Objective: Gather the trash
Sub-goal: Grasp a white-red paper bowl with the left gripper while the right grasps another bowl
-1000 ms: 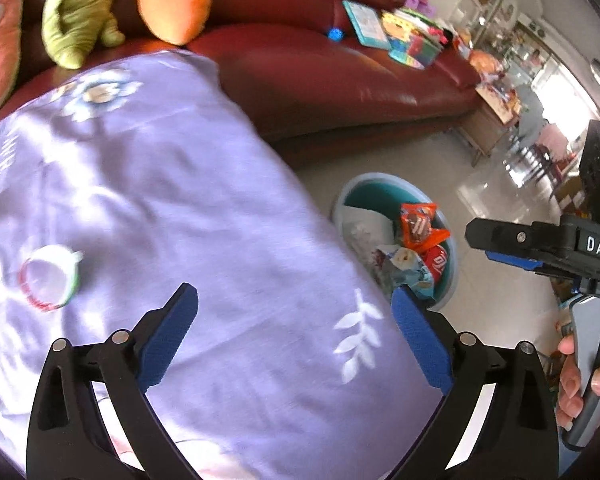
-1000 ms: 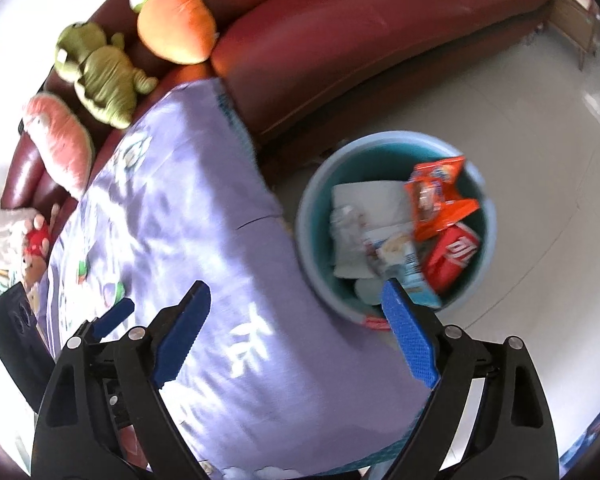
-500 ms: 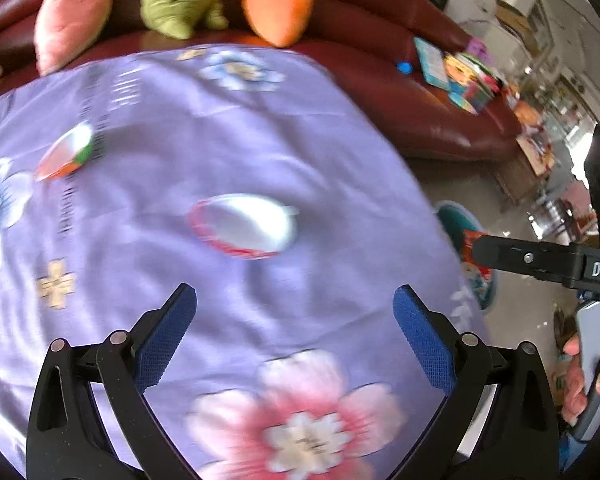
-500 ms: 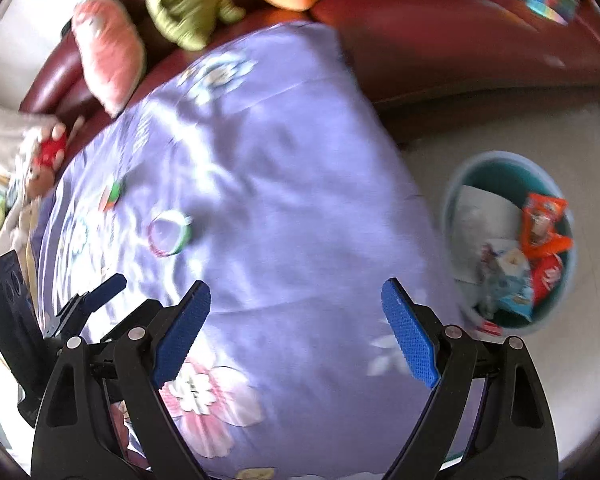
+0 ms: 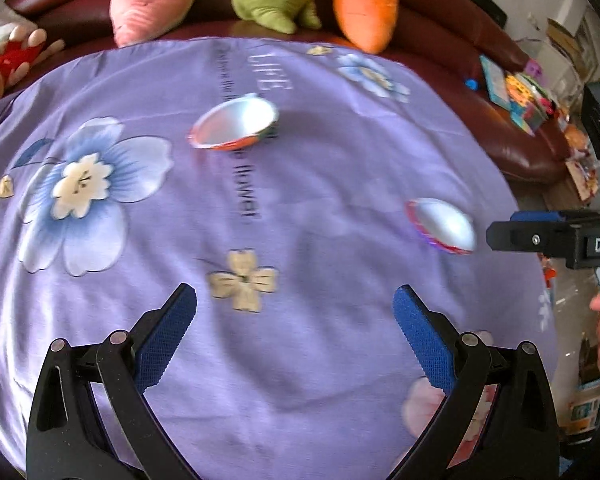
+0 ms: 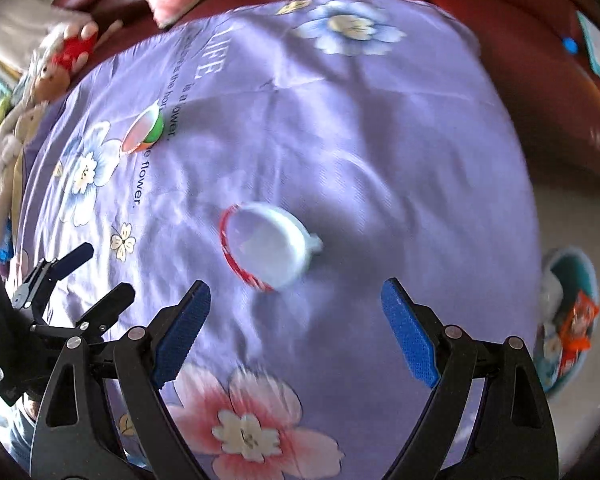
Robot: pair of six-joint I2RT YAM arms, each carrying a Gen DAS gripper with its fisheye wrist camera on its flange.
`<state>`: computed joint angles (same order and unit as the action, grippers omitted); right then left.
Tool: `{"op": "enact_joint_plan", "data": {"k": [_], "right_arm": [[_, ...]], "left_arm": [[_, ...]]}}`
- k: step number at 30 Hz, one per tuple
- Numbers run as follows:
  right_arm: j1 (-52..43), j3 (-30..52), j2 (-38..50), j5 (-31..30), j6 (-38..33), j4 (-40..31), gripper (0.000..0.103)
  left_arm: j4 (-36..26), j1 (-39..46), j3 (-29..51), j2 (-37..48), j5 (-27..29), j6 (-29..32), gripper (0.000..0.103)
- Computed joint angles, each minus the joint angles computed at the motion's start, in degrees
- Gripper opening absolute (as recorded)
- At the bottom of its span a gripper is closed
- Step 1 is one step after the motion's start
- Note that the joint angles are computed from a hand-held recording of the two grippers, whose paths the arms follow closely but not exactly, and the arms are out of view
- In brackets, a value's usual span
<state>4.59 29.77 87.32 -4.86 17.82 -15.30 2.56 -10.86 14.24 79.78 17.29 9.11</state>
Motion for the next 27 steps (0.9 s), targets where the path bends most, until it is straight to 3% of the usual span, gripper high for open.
{"op": "enact_joint_plan", "data": {"k": [8,13,14,15,20,27], "right_arm": [[3.3,9.1,13.8,0.8,-4.7,1.0,0.083],[4.3,10.9,18.3,2.2,-4.9,2.4,0.083],[4.6,10.8,18.7,2.6,-4.7,2.7,0.082],[4.6,10.6,18.7,2.7,-4.7,3.0,0.066],[4.6,9.5,17.1,2.2,-3.1,3.3,0.065],[2.6,10.0,13.1,0.6,-1.4,2.4,0.065]], "left_arm": [[0.1,9.6,2.7,6.0,2.9,7.5,0.099],[0.8,11.5,4.3,9.3,3.6,7.8,0.099],[0.8,11.8,4.5,9.7,3.7,8.0,0.099],[0.9,11.8,4.8,10.1,3.6,8.1,0.099],[1.1,10.0,7.8,11.3,2.1,8.5,0.099],[-0.6,5.5,18.6,17.4,-0.8,9.0,0.099]]}}
